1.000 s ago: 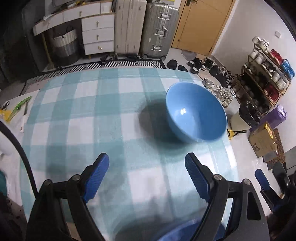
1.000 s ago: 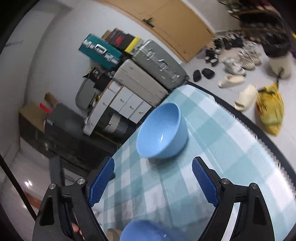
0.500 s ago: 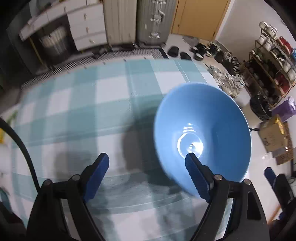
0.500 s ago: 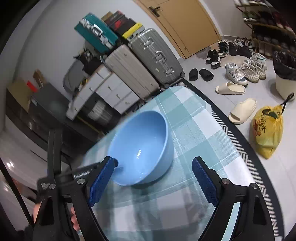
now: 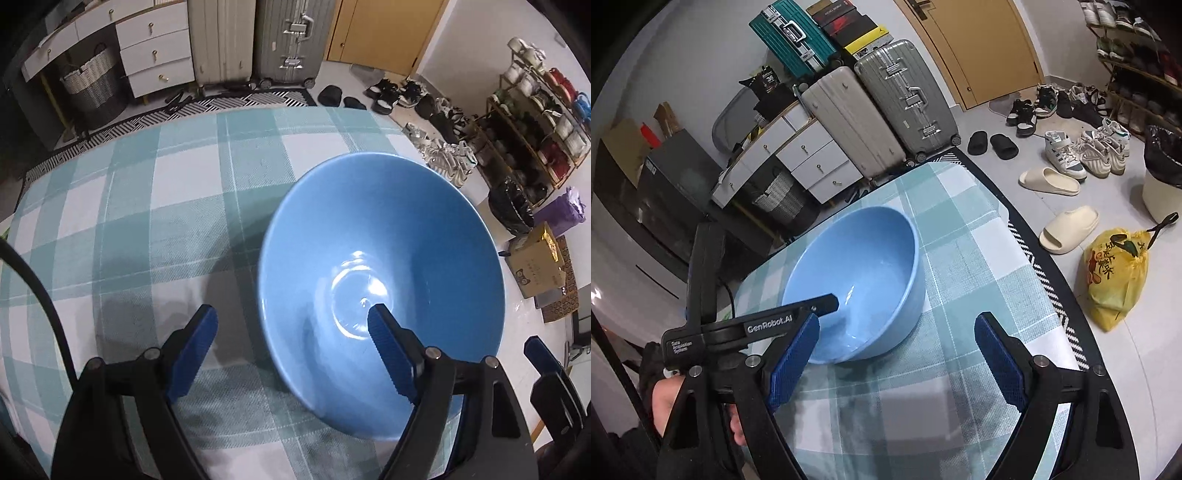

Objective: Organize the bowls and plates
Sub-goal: 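Close the left gripper on the lighter blue bowl rim while the right gripper grips the opposite rim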

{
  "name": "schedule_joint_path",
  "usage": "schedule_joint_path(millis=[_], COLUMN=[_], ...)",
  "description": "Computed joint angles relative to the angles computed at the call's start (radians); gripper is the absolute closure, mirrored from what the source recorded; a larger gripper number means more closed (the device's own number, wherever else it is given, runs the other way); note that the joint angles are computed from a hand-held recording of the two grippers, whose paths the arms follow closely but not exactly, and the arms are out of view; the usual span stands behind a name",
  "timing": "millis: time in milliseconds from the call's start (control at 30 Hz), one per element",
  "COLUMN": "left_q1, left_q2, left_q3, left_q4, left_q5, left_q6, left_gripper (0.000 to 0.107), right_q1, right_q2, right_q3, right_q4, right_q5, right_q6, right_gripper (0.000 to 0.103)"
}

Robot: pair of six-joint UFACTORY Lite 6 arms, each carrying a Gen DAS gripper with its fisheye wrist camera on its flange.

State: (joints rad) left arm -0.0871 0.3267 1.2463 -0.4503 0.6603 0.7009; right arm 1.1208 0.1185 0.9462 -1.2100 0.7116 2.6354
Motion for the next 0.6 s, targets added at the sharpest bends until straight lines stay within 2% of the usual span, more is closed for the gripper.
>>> schedule_joint_path(millis=[33,100,167,200,267,433,600], left_q1=[0.005,0.015,0.014,0.017,0.014,-0.002,0.002], left_q2=[0.008,0.034,0.038,0.036,0.029,0.006,-0.016], left_q3=[0.004,0.019,0.015,0.008,-0.001,-0.038,-0.064], left_q4=[-0.022,-0.051,-0.043,-0.053,-0.034,0.057,0.051], left_q5=[0.009,0.046,0.045,0.045,0.037,0.001,0.003], left_q6=[0.026,0.066,0.063,0.074,0.063,0.005,0.033], left_gripper=[0.036,0.064,0.073,0.084,0.093,0.098,0.098], right_q1=[0.002,0.002,0.004,0.006,-0.002,-0.030,-0.063], right_q2=[-0.004,-0.010,-0.020,-0.024,-0.031,0.002,0.039], right_q3=[-0.004,-0.007,-0.016,-0.019,-0.028,0.003,0.030], right_q4=[0.008,0.029,0.046,0.048,0.040,0.082,0.114], right_q5=[0.002,0.009,0.017,0.015,-0.008,-0.054,-0.097], right_q6=[-0.006,-0.029,-0.042,-0.043,-0.048,-0.132,-0.184], right_gripper=[0.015,0.015,0.015,0.015,0.015,0.015,0.015])
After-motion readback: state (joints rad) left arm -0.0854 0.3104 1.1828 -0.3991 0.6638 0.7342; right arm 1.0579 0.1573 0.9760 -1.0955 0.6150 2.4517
